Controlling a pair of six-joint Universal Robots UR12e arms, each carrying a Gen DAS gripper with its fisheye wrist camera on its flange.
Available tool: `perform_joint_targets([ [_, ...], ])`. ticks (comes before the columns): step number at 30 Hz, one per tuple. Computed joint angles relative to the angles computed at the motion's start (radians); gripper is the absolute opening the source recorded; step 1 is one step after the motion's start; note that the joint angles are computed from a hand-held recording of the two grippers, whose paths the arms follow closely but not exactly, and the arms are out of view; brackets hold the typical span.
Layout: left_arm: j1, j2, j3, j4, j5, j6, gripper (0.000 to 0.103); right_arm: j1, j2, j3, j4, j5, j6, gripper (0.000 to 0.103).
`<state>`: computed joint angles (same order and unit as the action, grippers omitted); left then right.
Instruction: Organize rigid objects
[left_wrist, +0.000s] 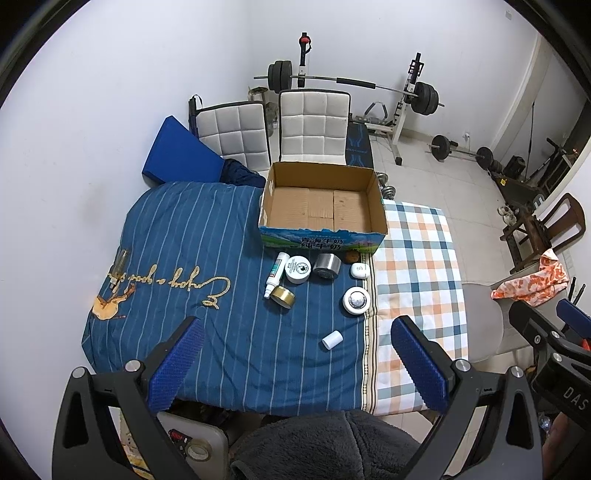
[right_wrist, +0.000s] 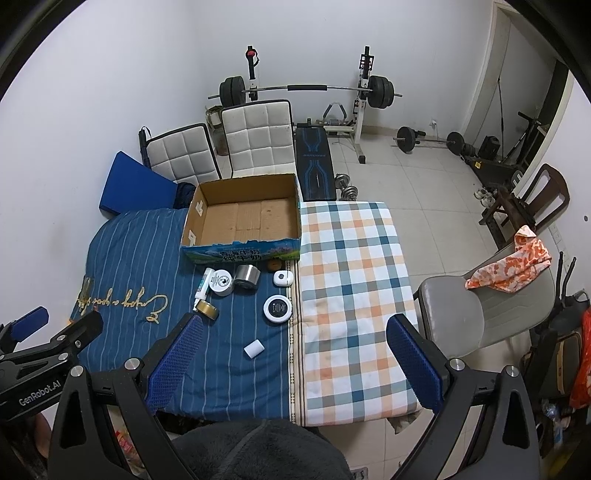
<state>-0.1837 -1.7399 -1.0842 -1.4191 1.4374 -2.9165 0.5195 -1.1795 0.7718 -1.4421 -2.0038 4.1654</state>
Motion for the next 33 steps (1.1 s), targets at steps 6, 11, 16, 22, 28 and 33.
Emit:
perform_joint_targets([
  [6, -0.003, -0.002, 0.003, 0.011, 0.002, -0.005, 0.103, -0.003, 0.005, -0.015, 0.01, -0.011, -0.003, 0.101],
  [11, 0.002, -0.005, 0.007, 0.017, -0.005, -0.004, 0.103, -0.009, 0.017, -0.042, 0.022, -0.018, -0.011, 0.101],
  [16, 0.002, -0.006, 0.007, 0.018, -0.006, -0.002, 0.103, -0.015, 0.024, -0.056, 0.025, -0.017, -0.022, 0.101],
  [22, 0.002, -0.004, 0.003, 0.018, -0.005, -0.004, 0.103, -0.015, 0.025, -0.054, 0.018, -0.016, -0.022, 0.101],
  [28, 0.0, -0.043, 0.025, -0.008, 0.004, -0.014, 0.103, -0.044, 0.023, -0.016, -0.005, 0.038, -0.039, 0.101],
  [33, -0.012, -0.112, 0.052, -0.039, 0.047, -0.018, 0.103, -0.099, 0.016, 0.082, -0.059, 0.161, -0.068, 0.101],
])
